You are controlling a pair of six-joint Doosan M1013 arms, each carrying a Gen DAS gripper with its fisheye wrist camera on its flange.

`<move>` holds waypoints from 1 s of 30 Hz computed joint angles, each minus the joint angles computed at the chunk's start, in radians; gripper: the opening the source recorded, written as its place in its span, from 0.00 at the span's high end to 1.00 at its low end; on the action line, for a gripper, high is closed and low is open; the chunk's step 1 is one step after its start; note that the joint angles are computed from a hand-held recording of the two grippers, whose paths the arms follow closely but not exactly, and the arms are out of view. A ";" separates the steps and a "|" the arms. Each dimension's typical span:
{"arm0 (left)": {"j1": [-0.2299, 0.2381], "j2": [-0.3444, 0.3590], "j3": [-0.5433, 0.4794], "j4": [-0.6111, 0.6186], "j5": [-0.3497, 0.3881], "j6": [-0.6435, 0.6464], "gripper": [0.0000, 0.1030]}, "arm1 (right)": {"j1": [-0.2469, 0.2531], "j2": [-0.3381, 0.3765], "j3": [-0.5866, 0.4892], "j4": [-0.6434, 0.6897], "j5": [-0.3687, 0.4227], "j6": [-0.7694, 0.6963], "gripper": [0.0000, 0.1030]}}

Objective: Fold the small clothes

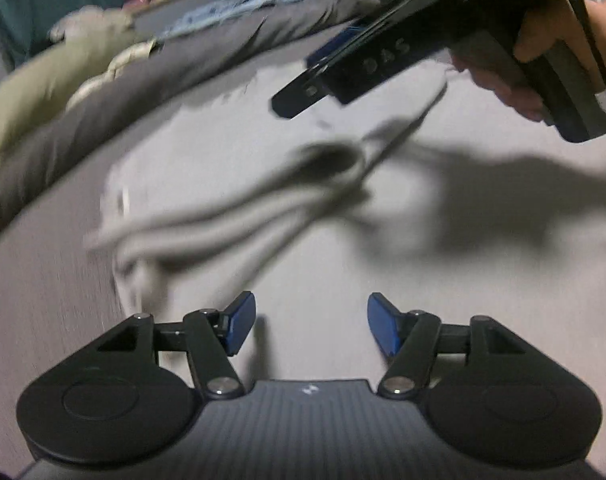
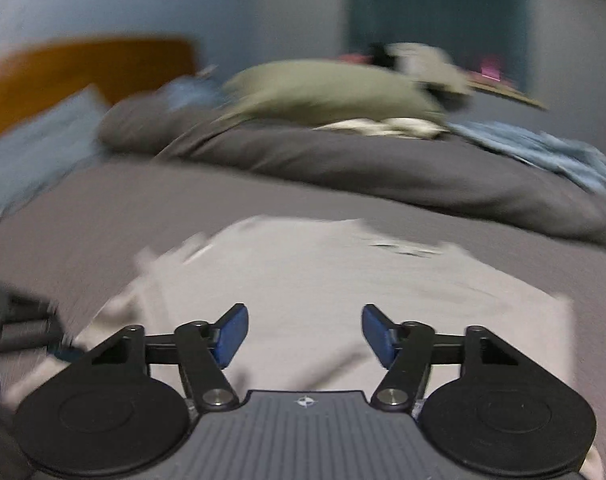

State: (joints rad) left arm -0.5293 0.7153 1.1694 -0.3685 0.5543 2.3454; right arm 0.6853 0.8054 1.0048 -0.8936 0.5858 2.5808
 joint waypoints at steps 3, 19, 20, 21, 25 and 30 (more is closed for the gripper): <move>0.009 -0.008 0.040 -0.066 -0.044 0.019 0.36 | 0.016 0.062 -0.110 0.111 0.028 -0.182 0.40; 0.028 -0.010 0.064 -0.185 -0.043 0.043 0.32 | 0.020 0.099 -0.214 0.148 0.090 -0.077 0.93; 0.028 -0.009 0.063 -0.185 -0.042 0.044 0.32 | 0.021 0.062 -0.156 0.067 0.078 0.022 0.93; 0.028 -0.010 0.064 -0.184 -0.042 0.044 0.32 | 0.022 0.024 -0.098 0.010 0.069 0.106 0.93; 0.026 -0.014 0.074 -0.187 -0.057 0.047 0.32 | 0.025 -0.107 0.103 -0.100 0.129 0.327 0.93; 0.023 -0.025 0.095 -0.186 -0.076 0.051 0.32 | 0.007 -0.218 0.299 0.031 0.210 0.478 0.87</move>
